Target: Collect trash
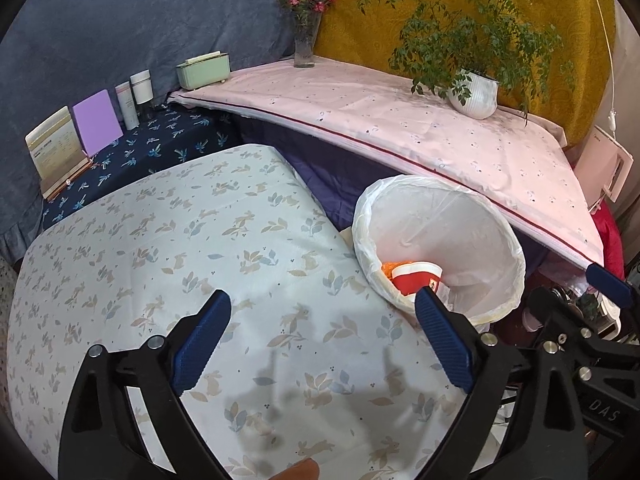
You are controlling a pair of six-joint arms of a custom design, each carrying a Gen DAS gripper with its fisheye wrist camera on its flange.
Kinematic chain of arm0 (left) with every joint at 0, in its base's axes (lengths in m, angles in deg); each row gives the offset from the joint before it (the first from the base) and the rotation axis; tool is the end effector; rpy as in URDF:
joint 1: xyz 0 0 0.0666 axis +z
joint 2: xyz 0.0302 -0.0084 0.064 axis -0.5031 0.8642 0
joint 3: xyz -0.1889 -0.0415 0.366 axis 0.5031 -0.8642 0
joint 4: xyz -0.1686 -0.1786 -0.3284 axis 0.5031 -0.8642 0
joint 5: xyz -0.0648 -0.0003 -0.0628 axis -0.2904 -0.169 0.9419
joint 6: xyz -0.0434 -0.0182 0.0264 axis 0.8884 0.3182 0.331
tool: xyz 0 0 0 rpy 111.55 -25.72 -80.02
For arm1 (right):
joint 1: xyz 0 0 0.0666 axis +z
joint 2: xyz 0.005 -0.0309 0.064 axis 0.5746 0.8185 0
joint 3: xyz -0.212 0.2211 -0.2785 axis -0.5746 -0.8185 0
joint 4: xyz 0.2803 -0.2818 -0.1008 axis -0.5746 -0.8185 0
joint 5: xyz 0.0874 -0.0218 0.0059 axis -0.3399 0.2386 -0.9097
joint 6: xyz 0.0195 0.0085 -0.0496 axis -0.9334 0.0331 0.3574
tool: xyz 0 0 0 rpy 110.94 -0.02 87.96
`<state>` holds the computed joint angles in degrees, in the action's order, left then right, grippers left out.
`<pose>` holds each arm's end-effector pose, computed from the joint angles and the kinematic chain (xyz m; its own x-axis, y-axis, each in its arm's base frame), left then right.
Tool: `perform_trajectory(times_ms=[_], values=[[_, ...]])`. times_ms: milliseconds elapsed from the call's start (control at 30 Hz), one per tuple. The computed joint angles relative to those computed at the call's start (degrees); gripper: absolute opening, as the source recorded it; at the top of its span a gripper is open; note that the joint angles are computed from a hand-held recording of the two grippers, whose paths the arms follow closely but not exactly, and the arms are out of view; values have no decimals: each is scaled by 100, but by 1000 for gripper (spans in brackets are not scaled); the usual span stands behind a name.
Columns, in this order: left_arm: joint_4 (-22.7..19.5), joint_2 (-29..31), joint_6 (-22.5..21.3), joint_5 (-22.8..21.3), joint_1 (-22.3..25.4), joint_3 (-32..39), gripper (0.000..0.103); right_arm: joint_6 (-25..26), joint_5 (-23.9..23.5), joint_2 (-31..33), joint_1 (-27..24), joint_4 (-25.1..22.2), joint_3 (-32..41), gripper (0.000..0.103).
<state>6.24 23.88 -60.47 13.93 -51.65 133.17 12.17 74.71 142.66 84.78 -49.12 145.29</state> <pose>0.4335 -0.1735 0.3486 -0.6464 0.2793 -0.7101 0.4265 0.9039 -0.0326 0.3553 0.3800 0.3573 -0.6238 0.2686 -0.7339 0.3820 0.9241 0.0136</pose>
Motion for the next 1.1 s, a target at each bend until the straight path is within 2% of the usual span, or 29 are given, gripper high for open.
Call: perform_trajectory(times_ms=[267, 833, 1100], values=[[-29, 62, 76, -48, 5, -38, 95, 146, 115, 84, 41, -101, 33, 90], [-5, 142, 160, -68, -34, -78, 96, -26, 143, 82, 71, -147, -76, 90], [-6, 118, 55, -108, -104, -129, 96, -184, 97, 60, 106, -229, -111, 90]])
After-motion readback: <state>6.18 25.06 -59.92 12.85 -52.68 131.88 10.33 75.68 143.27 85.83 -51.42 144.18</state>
